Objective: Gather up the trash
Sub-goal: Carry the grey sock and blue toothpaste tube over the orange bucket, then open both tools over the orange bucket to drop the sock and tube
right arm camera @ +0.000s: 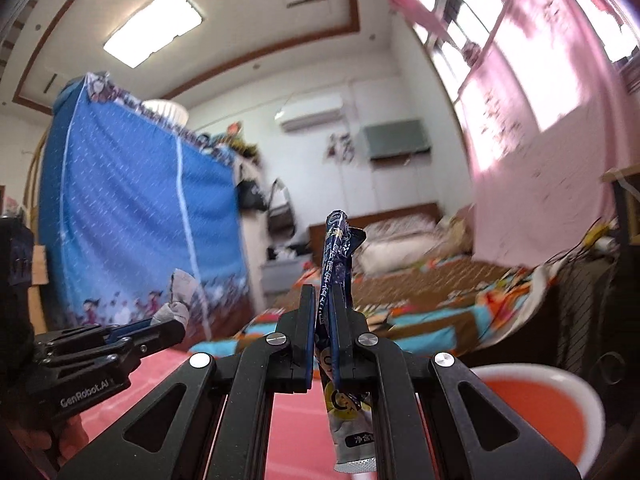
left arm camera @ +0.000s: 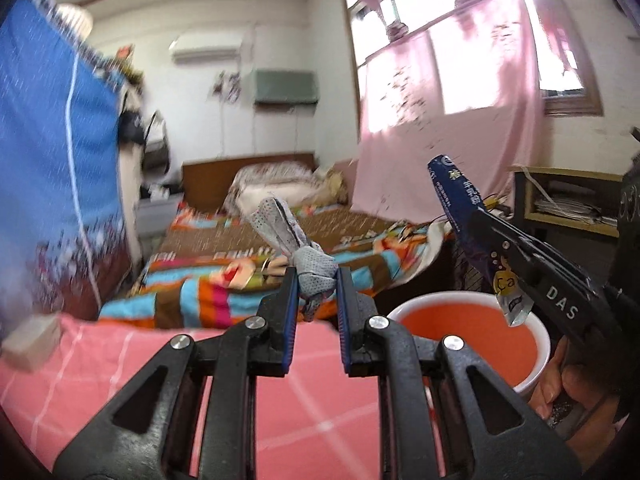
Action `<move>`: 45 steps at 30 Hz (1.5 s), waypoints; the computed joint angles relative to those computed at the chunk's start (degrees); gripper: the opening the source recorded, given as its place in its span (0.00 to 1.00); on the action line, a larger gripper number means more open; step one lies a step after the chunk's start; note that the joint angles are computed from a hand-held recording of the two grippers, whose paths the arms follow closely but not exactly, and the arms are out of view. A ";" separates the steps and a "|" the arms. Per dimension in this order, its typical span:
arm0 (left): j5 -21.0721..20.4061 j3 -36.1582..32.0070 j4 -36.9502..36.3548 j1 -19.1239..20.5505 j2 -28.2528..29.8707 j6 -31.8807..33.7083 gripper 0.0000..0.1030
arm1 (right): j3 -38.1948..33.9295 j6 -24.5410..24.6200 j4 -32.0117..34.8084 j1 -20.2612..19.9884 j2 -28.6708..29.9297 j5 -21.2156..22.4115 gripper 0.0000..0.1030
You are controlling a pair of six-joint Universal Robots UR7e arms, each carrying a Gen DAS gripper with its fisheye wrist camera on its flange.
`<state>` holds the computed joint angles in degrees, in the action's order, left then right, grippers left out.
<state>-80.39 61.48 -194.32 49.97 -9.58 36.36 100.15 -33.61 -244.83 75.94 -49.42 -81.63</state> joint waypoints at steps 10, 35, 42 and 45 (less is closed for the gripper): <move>-4.43 -3.63 4.55 -2.20 3.61 2.88 0.21 | 1.36 5.47 -1.59 -2.96 -3.03 -5.03 0.04; -2.29 -15.56 28.56 -2.93 9.49 -3.85 0.24 | 2.95 10.95 8.51 -4.54 -6.03 -14.30 0.06; -1.17 -17.60 32.24 -2.98 10.31 -4.89 0.27 | 2.62 11.29 10.12 -4.31 -6.15 -15.58 0.06; -1.04 -17.68 32.61 -2.95 10.30 -5.12 0.30 | 2.51 11.59 10.49 -4.25 -6.18 -15.90 0.06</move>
<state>-81.43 43.79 -161.71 47.02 0.73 31.25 102.66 -22.02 -234.33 71.69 -55.60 -97.53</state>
